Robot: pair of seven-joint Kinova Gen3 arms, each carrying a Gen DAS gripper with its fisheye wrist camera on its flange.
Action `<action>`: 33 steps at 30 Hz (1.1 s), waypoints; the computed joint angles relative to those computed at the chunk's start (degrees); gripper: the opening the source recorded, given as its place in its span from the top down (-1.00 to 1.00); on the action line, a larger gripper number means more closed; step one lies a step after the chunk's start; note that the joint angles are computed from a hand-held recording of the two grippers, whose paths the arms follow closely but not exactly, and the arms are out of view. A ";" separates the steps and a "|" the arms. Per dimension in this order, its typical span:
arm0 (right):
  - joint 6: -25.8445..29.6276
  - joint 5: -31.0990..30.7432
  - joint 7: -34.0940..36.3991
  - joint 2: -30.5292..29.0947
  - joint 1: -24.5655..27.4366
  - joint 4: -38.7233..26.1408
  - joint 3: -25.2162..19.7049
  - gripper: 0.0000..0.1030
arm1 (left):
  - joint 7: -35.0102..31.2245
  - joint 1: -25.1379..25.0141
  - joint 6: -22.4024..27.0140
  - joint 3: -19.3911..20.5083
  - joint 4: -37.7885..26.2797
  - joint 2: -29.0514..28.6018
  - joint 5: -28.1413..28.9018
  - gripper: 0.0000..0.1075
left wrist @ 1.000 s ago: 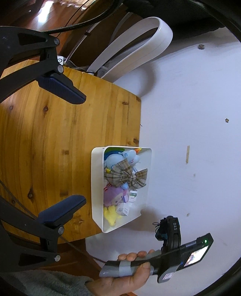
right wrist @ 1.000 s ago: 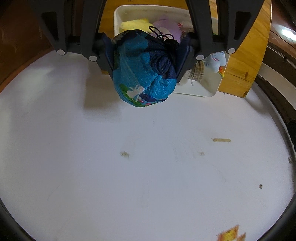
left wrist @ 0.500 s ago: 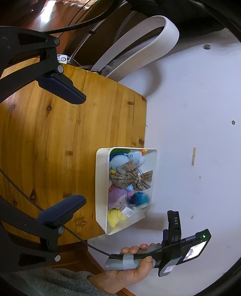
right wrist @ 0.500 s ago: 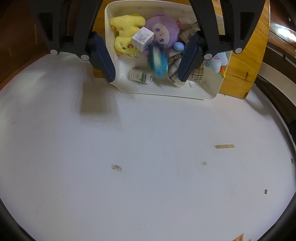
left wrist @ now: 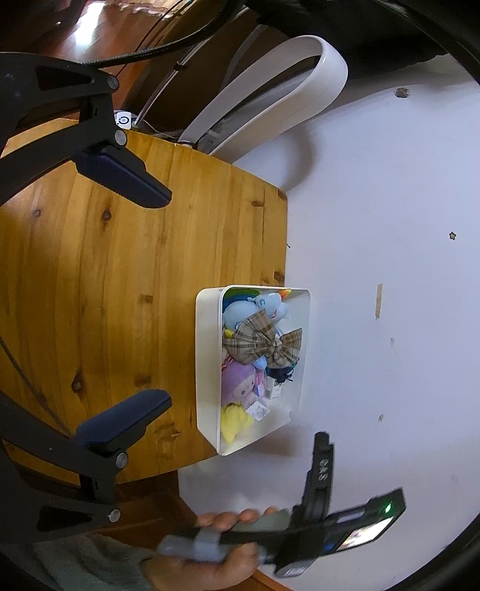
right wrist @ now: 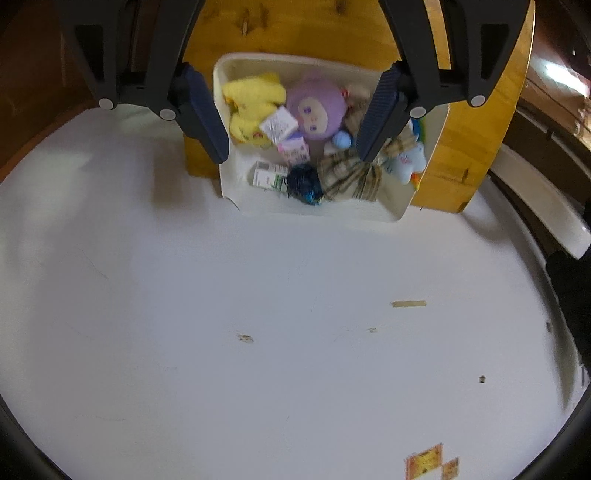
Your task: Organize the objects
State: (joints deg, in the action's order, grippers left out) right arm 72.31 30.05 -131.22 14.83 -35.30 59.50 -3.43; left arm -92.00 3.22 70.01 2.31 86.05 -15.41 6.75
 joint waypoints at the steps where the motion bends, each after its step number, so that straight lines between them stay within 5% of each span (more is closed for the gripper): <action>1: 0.39 0.39 -0.58 -1.00 -0.58 0.96 -0.11 -0.41 | -0.23 0.14 0.33 -0.28 -0.14 -0.32 0.39 -0.84; 19: 12.05 7.29 -17.78 -15.15 -5.47 11.73 -13.16 -0.56 | -1.48 0.47 6.01 -0.86 -1.95 -5.09 0.91 -0.84; 33: 25.53 12.21 -32.56 -15.99 -12.43 12.55 -22.96 -0.56 | -2.61 1.00 9.95 -0.92 -0.07 -8.30 1.39 -0.84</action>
State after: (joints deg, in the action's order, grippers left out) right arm 97.84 42.26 -163.78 -1.16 -47.73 72.06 -26.38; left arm -94.61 4.22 79.96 1.38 85.98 -23.71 8.13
